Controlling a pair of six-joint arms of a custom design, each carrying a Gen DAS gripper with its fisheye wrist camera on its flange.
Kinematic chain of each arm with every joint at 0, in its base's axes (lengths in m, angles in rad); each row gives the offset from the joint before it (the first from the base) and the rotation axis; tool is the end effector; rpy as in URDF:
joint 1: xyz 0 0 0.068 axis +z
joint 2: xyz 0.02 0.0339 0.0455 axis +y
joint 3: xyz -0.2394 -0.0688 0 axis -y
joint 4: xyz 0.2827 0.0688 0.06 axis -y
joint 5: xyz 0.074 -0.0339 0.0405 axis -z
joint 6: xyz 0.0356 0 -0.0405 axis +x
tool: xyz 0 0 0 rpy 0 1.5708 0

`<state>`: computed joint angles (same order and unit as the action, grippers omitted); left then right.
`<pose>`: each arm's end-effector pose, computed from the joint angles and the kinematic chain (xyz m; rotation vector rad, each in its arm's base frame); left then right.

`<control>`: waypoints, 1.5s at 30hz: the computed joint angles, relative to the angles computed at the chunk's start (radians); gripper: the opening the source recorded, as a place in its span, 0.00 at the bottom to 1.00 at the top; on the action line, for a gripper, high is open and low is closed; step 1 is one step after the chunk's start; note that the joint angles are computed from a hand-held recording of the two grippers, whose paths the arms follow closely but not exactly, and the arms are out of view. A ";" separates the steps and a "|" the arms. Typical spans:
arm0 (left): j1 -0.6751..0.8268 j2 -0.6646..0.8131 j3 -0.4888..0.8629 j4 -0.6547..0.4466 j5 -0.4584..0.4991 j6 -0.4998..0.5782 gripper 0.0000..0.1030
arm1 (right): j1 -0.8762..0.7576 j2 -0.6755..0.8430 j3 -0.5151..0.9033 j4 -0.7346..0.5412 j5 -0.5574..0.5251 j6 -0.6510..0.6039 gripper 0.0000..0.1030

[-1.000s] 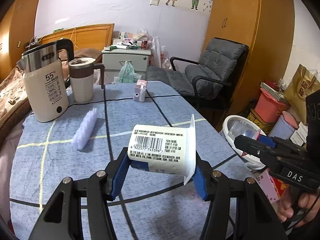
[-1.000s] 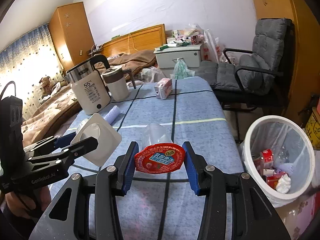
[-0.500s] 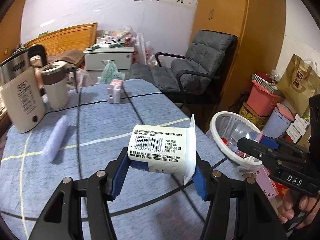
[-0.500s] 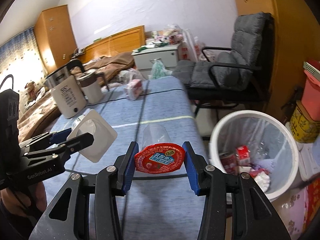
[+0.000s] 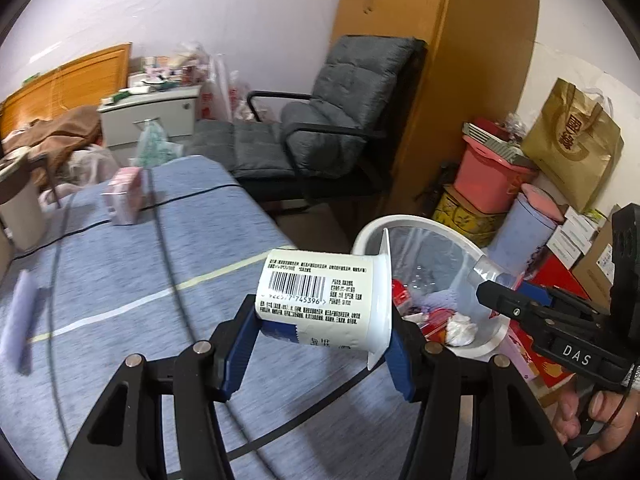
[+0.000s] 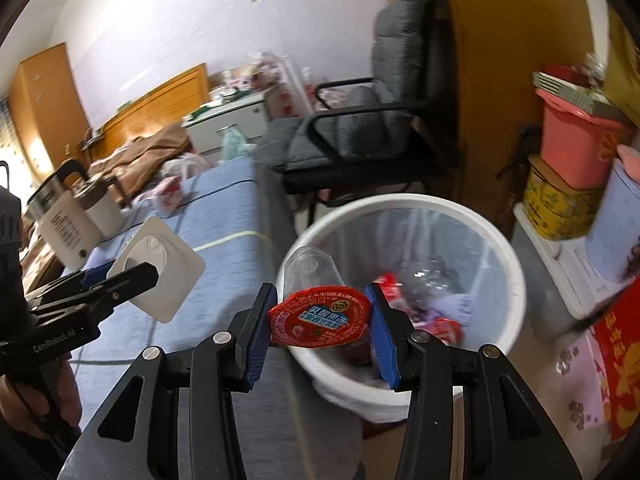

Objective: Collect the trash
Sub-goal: 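Carry the yogurt cup and jelly cup over the wastebasket, then open both grippers to drop the yogurt cup and jelly cup into the wastebasket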

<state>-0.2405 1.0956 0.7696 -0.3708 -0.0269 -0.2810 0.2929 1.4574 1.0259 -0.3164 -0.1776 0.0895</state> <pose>0.2737 -0.0661 0.2223 -0.0605 2.2783 -0.2448 0.3378 0.1084 0.2135 -0.3274 2.3147 0.3979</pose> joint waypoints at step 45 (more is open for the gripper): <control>-0.084 0.344 0.204 0.082 0.106 0.007 0.71 | -0.136 0.083 0.018 0.033 -0.014 0.021 0.50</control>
<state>-0.3241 1.4401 0.9732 -0.2893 0.0787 -0.2745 0.1573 1.5403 1.0443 -0.2832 -0.1911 0.1105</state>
